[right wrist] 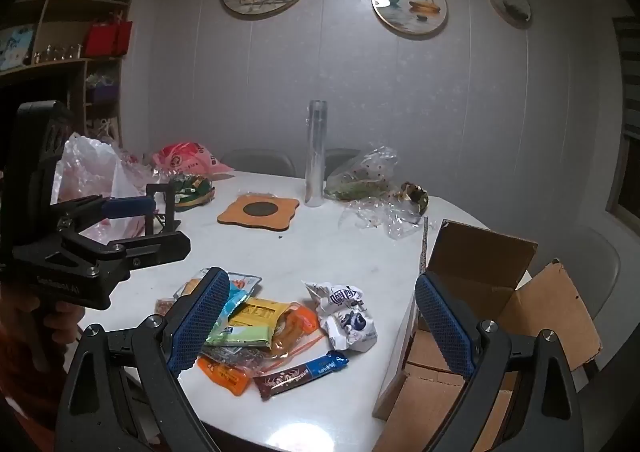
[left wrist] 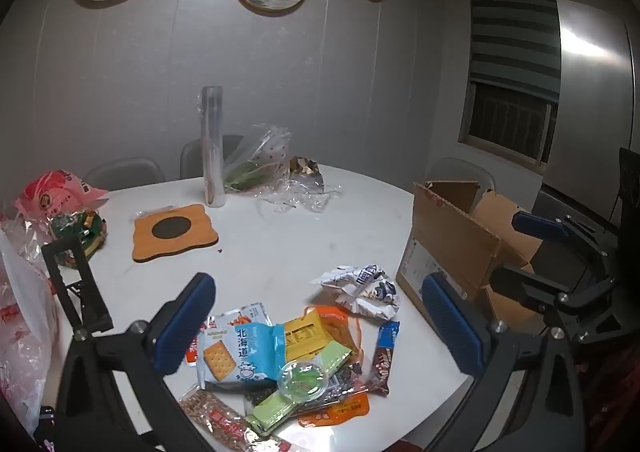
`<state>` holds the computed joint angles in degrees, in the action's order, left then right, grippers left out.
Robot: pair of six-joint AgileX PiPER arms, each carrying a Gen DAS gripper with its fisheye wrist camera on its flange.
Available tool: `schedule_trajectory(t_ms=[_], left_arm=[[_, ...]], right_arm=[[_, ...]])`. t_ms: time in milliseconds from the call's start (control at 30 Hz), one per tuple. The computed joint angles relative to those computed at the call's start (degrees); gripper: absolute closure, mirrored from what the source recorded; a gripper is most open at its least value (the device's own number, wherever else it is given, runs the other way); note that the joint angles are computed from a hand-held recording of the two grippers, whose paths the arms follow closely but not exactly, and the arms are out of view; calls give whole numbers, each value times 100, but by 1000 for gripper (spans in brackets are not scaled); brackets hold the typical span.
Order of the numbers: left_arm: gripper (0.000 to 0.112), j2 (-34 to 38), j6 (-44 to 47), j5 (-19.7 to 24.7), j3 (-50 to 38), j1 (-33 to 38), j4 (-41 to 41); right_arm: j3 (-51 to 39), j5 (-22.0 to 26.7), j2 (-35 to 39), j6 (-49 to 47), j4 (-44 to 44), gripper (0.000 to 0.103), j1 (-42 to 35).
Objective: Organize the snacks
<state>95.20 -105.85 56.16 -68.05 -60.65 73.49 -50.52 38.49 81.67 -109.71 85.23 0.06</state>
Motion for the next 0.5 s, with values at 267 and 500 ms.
schedule_trajectory(t_ms=[267,500], left_arm=[[10,65,-155,-38,44,10,66],[10,28,-86,-37,6,34,2]], right_arm=[[-44,-66,-23,78,-136,9,22],[-38,-83,-50,136,-175,9,44]])
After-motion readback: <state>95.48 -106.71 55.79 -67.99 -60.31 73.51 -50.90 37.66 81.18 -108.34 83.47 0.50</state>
